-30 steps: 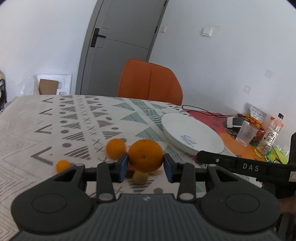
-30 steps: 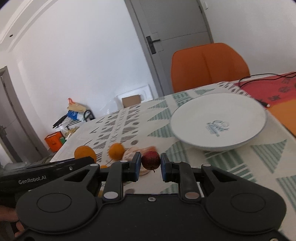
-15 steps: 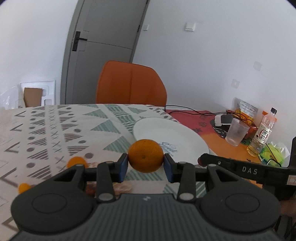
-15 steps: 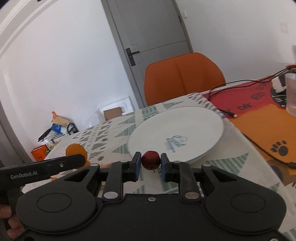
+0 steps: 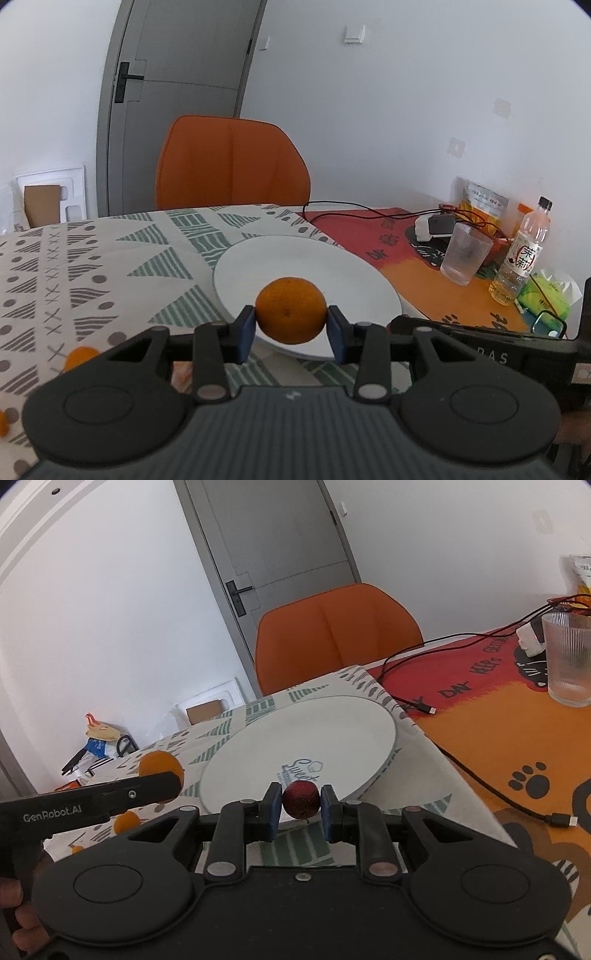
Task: Organize fruits
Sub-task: 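Carry the orange into the white bowl and open the left gripper while the right gripper releases the plum there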
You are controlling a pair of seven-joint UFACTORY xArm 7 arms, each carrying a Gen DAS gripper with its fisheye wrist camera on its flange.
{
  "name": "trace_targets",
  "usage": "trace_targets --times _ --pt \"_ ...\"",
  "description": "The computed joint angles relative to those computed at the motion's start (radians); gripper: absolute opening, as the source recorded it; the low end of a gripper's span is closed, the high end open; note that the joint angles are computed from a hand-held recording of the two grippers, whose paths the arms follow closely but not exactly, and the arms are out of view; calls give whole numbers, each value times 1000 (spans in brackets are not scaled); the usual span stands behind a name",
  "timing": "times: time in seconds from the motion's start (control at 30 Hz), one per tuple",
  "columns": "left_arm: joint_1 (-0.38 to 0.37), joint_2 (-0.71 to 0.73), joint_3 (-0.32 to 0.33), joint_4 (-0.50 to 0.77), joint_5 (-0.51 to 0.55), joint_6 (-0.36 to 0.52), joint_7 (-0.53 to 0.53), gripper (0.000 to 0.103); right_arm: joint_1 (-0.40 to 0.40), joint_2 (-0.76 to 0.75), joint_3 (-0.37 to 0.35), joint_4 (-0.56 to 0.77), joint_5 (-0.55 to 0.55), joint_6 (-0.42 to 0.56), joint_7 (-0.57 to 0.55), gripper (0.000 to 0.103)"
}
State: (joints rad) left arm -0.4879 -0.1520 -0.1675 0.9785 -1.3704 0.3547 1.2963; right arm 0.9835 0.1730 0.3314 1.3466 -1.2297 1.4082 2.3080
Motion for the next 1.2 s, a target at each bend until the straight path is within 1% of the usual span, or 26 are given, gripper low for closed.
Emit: trace_targets --times 0.27,0.43,0.6,0.67,0.73,0.87,0.9,0.97,1.03,1.07,1.1,1.13,1.2 --pt "-1 85 -28 65 65 -30 -56 40 -27 -18 -4 -24 -7 -31 -13 21" --pt "7 136 -46 102 168 -26 -141 40 -40 -12 -6 -22 -6 -51 -20 21" --pt "12 152 -62 107 223 -48 -186 40 -44 -9 -11 -23 -8 -59 -17 21" --pt "14 145 -64 100 199 -66 -170 42 -47 -10 -12 -23 -5 -63 -19 21" --pt "16 134 -61 96 177 -63 -146 42 -50 -9 -13 -21 -4 -65 -23 21" --pt "20 107 -48 79 188 -75 -165 44 -48 -3 -16 -8 -11 -55 -36 21" --pt "21 100 -43 74 192 -73 -172 45 -47 -1 -16 -5 -13 -51 -37 21" --pt "23 82 -32 62 190 -71 -174 51 -45 1 -18 0 -14 -48 -40 21" --pt "21 66 -22 49 175 -78 -165 60 -44 4 -20 6 -15 -45 -47 21" --pt "20 57 -17 42 173 -81 -164 63 -44 6 -21 9 -17 -45 -50 24" --pt "20 46 -12 33 176 -85 -167 68 -43 10 -22 14 -18 -41 -54 30" --pt "19 36 -7 24 177 -87 -167 73 -38 19 -22 26 -15 -26 -58 33" --pt "13 13 8 5 154 -91 -141 76 -28 28 -24 36 -12 -10 -58 39"
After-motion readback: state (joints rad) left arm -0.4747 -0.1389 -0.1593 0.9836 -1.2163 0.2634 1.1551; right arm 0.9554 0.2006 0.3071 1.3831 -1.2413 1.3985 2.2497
